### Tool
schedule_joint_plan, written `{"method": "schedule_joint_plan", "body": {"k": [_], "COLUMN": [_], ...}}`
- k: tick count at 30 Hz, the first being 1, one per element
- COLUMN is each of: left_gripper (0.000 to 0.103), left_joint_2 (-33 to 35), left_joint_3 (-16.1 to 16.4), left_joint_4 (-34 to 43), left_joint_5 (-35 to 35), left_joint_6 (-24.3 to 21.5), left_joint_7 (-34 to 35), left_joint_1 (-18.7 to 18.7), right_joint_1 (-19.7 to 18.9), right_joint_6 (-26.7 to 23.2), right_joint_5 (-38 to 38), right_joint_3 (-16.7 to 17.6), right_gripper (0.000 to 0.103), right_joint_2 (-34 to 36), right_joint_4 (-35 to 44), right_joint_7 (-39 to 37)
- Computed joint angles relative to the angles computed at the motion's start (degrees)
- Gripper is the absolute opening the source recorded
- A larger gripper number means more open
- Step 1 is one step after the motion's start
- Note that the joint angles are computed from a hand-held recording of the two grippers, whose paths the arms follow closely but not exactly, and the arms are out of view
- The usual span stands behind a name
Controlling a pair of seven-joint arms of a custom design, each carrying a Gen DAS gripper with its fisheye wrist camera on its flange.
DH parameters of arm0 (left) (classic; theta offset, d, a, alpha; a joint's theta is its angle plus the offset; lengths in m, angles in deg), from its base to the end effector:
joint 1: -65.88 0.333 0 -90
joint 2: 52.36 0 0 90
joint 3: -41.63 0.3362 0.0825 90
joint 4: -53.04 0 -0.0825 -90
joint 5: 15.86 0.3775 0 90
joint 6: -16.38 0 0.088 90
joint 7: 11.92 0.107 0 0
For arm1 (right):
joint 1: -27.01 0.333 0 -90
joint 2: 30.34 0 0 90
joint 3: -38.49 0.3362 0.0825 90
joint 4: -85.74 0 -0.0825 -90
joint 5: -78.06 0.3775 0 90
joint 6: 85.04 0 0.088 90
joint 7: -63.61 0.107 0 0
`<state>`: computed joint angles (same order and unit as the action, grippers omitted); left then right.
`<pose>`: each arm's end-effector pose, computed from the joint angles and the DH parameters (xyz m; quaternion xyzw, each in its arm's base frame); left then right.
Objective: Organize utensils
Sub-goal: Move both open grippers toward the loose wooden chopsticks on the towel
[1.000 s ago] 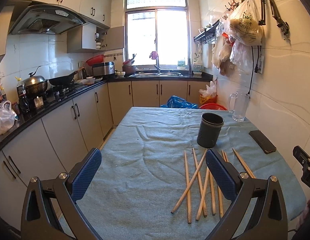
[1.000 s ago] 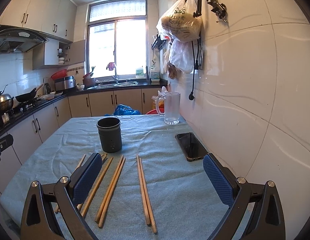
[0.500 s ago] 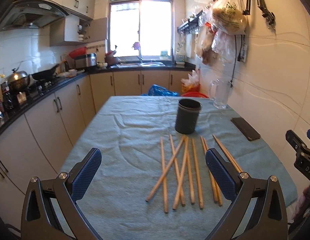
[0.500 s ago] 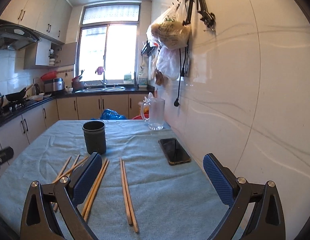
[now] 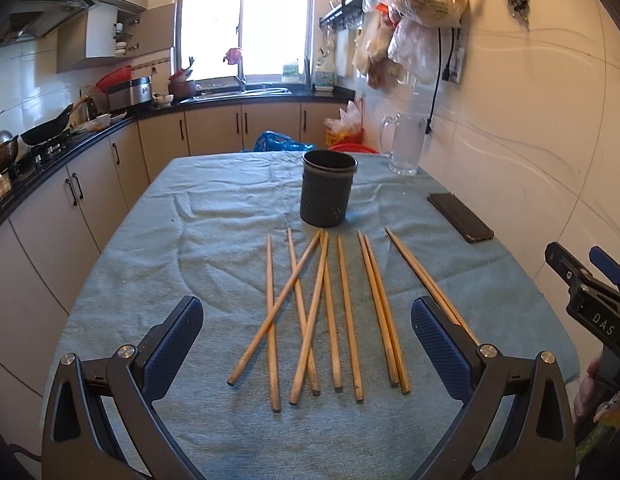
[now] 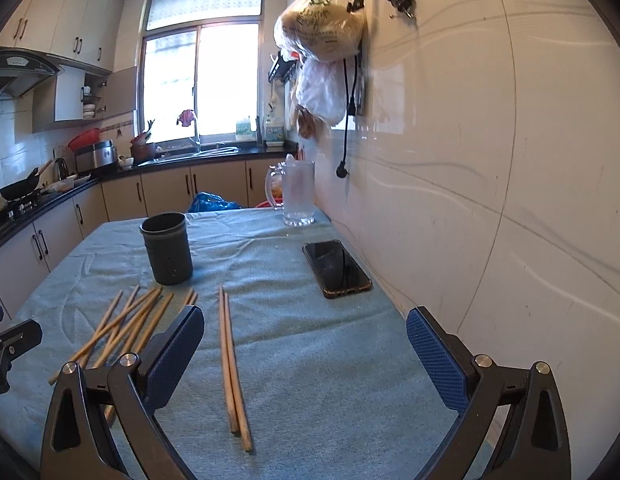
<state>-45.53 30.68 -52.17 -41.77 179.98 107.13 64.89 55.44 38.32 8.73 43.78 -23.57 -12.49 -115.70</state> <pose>0.6311 -0.1024 0.5899 -0.5189 0.7253 -0.3803 0.2450 0.5483 0.3160 0.5908 -0.4539 0.7153 -0.4523 0.2788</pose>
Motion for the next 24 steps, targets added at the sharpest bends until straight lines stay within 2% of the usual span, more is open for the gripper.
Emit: {"method": "schedule_joint_plan", "body": {"k": [13,24], "left_gripper": [0.103,0.103], "left_joint_2": [4.1,10.2], "left_joint_3": [0.5,2.1], "left_joint_4": [4.5,12.6], "left_joint_5": [8.7,16.6], "left_joint_6": [-2.9,-7.9], "left_joint_7": [-5.4,-12.1], "left_joint_1": [-0.8,0.0], "right_joint_1": [-1.9,-1.8], "right_joint_6": [4.5,8.5], "right_joint_5": [4.6,11.9], "right_joint_3": [-1.4,-4.1], "right_gripper": [0.103,0.103], "right_joint_2": [1.8,8.4], "right_joint_4": [0.5,7.7], "right_joint_7": [-1.5,-10.5]}}
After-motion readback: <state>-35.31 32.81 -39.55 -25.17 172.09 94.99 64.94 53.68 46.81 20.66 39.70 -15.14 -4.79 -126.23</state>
